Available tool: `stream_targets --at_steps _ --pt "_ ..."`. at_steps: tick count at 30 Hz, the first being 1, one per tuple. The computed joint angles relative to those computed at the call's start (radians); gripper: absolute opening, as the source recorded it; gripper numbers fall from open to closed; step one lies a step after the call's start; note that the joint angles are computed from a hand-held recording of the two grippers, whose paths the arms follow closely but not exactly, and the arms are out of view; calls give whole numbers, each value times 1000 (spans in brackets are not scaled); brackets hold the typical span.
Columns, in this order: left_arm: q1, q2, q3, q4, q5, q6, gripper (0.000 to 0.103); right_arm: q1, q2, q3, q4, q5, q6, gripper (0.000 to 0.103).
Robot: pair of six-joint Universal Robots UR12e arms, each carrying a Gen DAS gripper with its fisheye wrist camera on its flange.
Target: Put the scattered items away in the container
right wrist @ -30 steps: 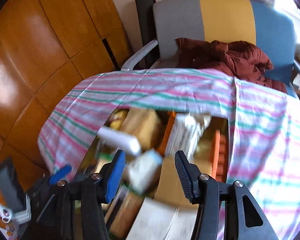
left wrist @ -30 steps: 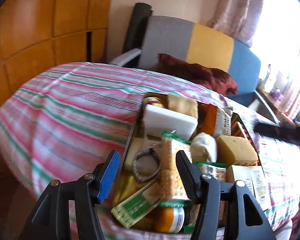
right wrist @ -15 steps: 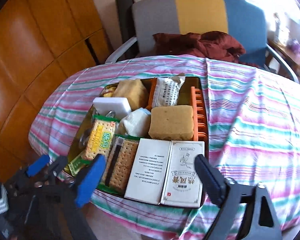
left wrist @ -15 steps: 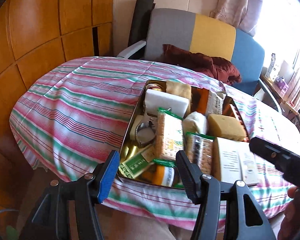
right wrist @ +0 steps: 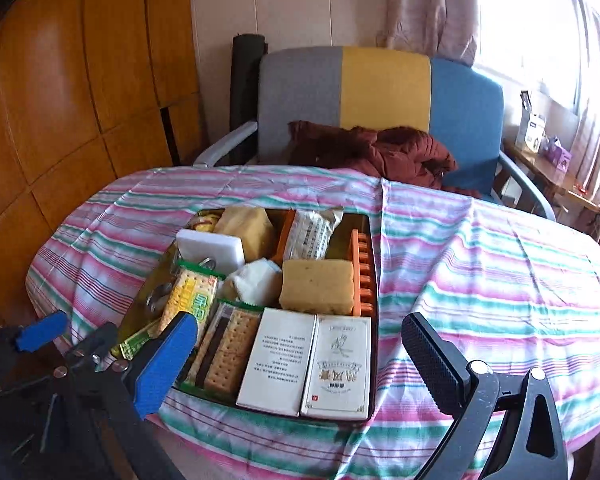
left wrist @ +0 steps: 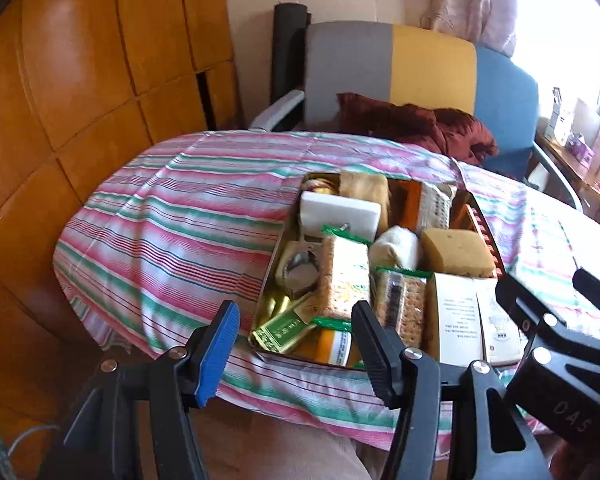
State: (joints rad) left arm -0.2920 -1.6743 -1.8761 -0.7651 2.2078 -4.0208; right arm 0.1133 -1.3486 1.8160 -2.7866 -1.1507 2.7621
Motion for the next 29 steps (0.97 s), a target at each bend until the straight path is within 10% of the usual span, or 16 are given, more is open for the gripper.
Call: stream_targets --at_steps 29 --pt "5 -2 -13 26 -14 -10 48 4 7 0 -7 -2 18 103"
